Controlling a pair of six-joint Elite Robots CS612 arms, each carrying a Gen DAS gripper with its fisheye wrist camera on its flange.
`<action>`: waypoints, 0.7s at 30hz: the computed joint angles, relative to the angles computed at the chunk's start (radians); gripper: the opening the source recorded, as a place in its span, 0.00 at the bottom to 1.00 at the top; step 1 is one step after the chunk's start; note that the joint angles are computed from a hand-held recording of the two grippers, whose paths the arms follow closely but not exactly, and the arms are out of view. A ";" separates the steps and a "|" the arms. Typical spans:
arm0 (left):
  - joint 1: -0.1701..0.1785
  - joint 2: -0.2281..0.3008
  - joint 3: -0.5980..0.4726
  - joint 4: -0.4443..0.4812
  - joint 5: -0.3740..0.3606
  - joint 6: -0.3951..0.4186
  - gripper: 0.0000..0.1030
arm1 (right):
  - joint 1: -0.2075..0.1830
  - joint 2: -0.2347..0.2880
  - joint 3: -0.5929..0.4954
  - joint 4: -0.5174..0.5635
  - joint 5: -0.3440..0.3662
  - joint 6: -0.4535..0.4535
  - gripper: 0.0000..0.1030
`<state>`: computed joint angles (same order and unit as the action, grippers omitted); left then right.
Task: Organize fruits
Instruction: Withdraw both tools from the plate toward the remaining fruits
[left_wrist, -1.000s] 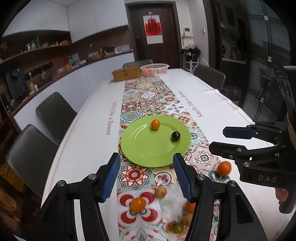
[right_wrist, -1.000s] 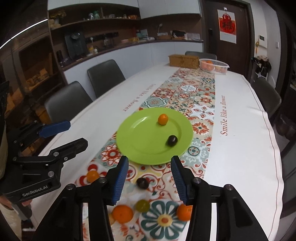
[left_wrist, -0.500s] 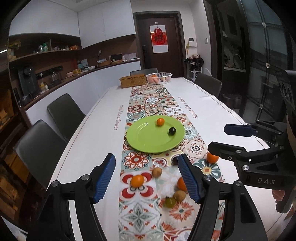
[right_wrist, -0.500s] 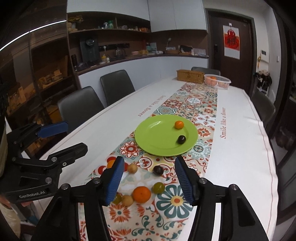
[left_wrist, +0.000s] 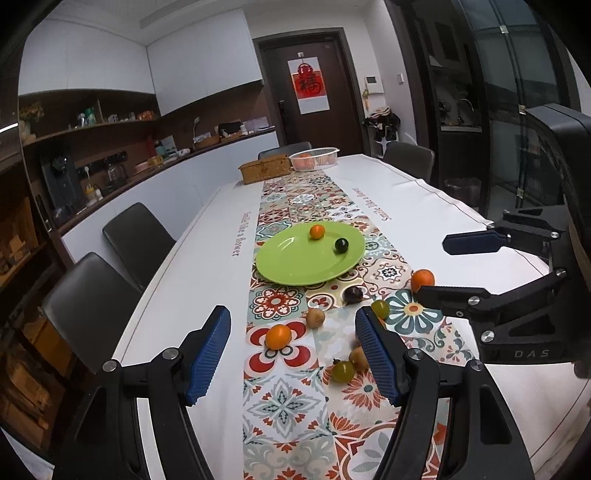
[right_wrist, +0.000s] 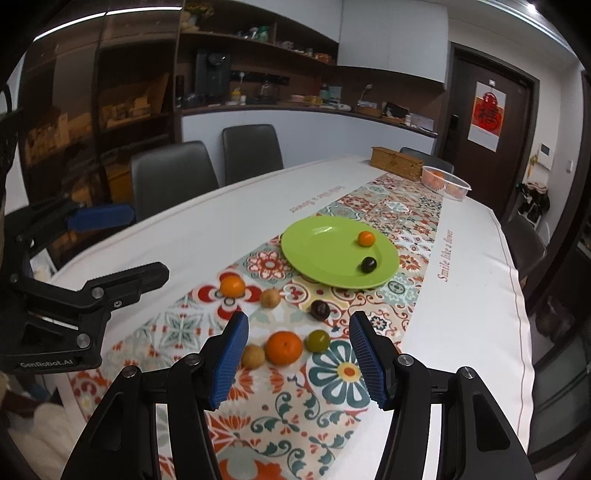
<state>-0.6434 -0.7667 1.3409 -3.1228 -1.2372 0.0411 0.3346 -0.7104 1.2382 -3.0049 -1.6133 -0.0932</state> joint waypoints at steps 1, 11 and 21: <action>-0.002 0.000 0.005 -0.010 0.005 0.007 0.67 | 0.001 0.000 0.002 0.002 -0.002 -0.015 0.56; -0.012 0.017 0.017 -0.016 0.022 0.098 0.67 | 0.010 0.012 -0.006 0.055 -0.027 -0.194 0.56; -0.006 0.053 -0.006 0.002 -0.028 0.173 0.67 | 0.015 0.047 -0.044 0.097 -0.032 -0.335 0.56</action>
